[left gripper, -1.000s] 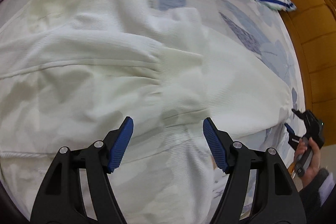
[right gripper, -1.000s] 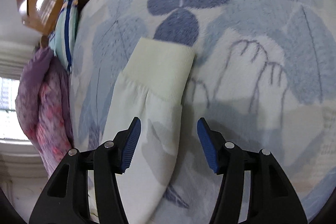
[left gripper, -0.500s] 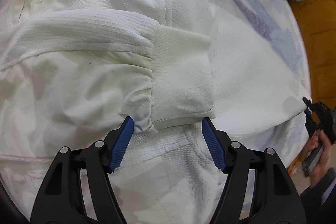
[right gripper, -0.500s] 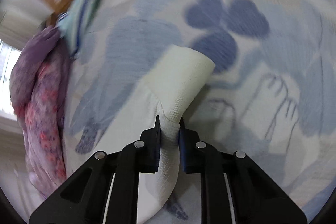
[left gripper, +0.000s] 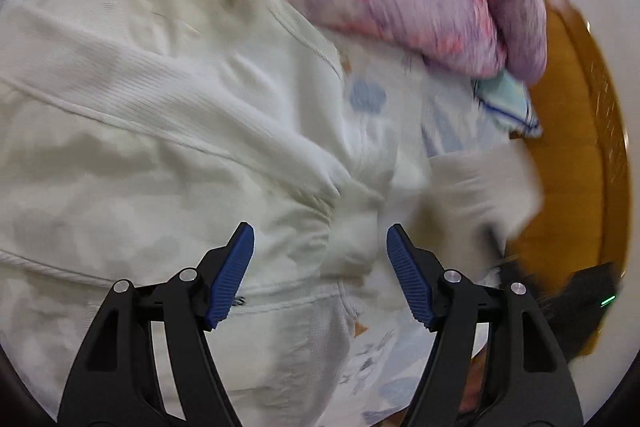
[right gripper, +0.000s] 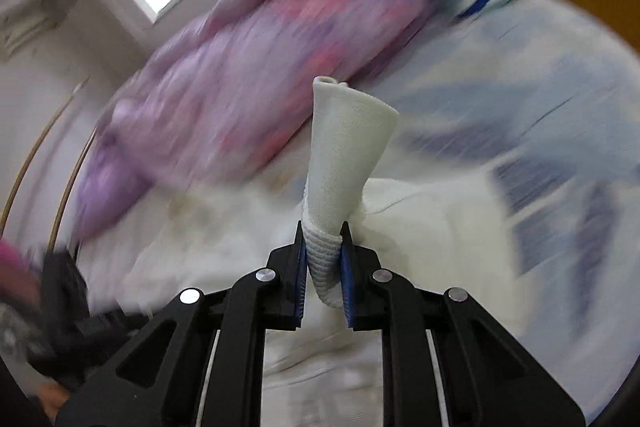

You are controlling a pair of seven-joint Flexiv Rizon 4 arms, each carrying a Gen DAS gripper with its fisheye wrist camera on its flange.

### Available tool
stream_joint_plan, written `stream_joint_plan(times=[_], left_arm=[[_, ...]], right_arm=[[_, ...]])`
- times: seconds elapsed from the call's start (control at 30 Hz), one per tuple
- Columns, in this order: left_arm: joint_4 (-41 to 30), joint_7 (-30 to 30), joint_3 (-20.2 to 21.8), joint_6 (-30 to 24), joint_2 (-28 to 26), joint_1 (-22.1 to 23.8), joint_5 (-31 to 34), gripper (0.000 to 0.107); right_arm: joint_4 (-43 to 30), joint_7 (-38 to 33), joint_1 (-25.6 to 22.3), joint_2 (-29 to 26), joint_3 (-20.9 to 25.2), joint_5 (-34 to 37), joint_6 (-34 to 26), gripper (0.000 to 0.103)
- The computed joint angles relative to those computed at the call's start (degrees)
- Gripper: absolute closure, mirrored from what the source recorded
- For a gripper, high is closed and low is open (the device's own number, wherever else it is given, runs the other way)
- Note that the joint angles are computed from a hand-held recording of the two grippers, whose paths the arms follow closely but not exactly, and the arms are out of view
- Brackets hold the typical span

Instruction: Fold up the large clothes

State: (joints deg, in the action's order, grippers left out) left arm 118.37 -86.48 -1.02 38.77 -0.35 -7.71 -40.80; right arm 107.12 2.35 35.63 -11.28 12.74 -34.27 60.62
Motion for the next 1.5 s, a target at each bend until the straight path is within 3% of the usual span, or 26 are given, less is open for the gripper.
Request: stream_joint_plan(times=[0.07,0.17,0.23,0.4,0.5,0.67,0.8,0.83,0.93,1.13,1.37,1.5], left_arm=[[-0.1,0.09,1.05,-1.46,0.32,1.13,1.87,0.035],[0.22,-0.73,1.14,-2.5,-0.67,1.79,3.59,0.035],[0.87,-1.14,1.53,-3.91,-1.03,2.51,4.42,0.035],[4.24,-0.49,0.78,-3.29,-1.09,1.99,-0.5,0.035],[5.33,0.58,-0.06,-0.39,-1.51,0.97,-4.37,0.035],[2.77,0.31,-1.36,-1.23,-4.05,0.19,-3.8,0.035],[0.14,-2.25,-2.21,-0.69,-6.27,-0.83,1.85,0.035],[0.17,-2.38,-2.44,-0.67,-6.73,-0.98,1.35,0.037],[-2.08,-4.33,-2.37,-1.55,-7.81,-1.32,7.75,0.098],[-0.95,3.01,-0.54,-0.87,-1.33,0.47,-0.09,0.098],[-2.83,7.46,4.43,-1.48,3.91,5.09,2.02,0.098],[-1.68,8.18,7.21,-1.35,5.98,8.61,2.74,0.098]], right_arm=[[-5.15,-5.59,1.73,-5.75,2.49,5.47,-3.04,0.089],[-10.14,-11.88,4.02,-9.93,4.03,11.46,-10.25,0.085],[-9.22,-12.61,4.38,-9.82,4.19,14.78,-8.16,0.076],[-3.54,-13.81,4.26,-6.23,3.78,17.43,0.45,0.053],[-1.38,-13.54,4.91,-3.67,3.87,16.61,-1.04,0.051],[5.36,-6.89,3.93,1.92,3.33,14.26,-0.84,0.051],[11.38,0.99,1.0,7.61,3.76,13.15,-2.68,0.05],[12.52,2.11,0.13,8.55,4.16,14.21,-2.5,0.05],[14.97,4.64,-1.92,11.62,5.21,16.81,-4.74,0.05],[14.23,4.14,-2.93,12.55,6.51,18.19,-7.38,0.045],[8.41,4.82,0.12,6.78,7.13,17.24,-7.26,0.042],[3.5,3.38,2.83,2.92,6.52,15.84,-10.86,0.042]])
